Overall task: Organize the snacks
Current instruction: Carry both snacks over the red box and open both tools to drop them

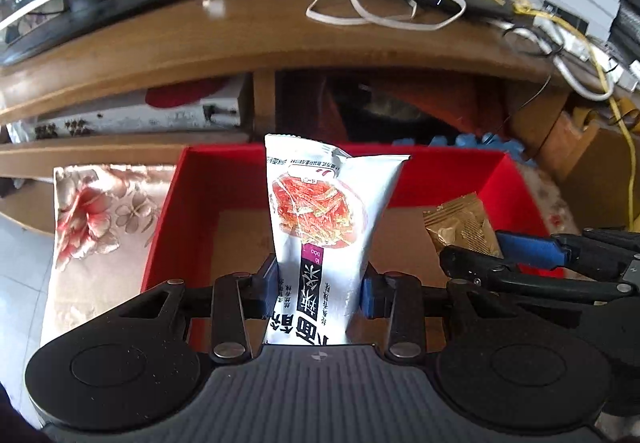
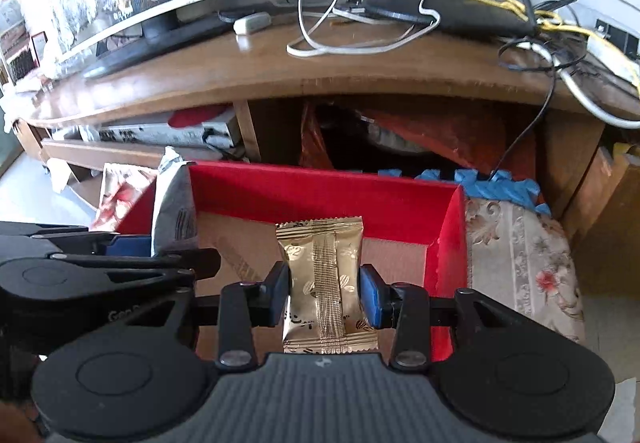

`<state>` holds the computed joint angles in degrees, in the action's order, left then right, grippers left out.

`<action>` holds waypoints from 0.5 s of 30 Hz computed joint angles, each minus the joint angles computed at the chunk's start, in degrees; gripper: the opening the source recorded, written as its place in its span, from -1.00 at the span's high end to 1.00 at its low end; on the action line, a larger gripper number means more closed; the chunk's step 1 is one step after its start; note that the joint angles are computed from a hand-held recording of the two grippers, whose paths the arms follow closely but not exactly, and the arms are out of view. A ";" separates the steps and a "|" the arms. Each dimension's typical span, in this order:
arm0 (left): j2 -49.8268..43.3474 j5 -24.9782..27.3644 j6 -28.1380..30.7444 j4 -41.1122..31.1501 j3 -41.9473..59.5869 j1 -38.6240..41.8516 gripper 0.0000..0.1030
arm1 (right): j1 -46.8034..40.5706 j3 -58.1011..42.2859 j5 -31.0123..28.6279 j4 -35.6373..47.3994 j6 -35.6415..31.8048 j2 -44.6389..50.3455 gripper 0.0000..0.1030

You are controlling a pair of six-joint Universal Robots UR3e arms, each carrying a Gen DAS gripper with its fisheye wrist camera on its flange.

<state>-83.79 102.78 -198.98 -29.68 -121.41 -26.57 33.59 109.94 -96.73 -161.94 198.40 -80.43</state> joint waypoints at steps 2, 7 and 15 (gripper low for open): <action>-0.57 -0.26 -0.04 -0.14 -0.41 0.58 0.11 | -0.15 -0.56 0.35 -0.16 -0.46 1.63 0.26; -1.65 0.33 0.02 -0.95 -0.30 0.64 0.06 | -0.05 -1.44 0.60 -0.21 -1.07 4.28 0.26; -1.85 2.80 -0.87 -1.52 0.27 -0.29 -0.23 | 0.39 -1.81 -1.11 -0.67 -1.90 5.31 0.25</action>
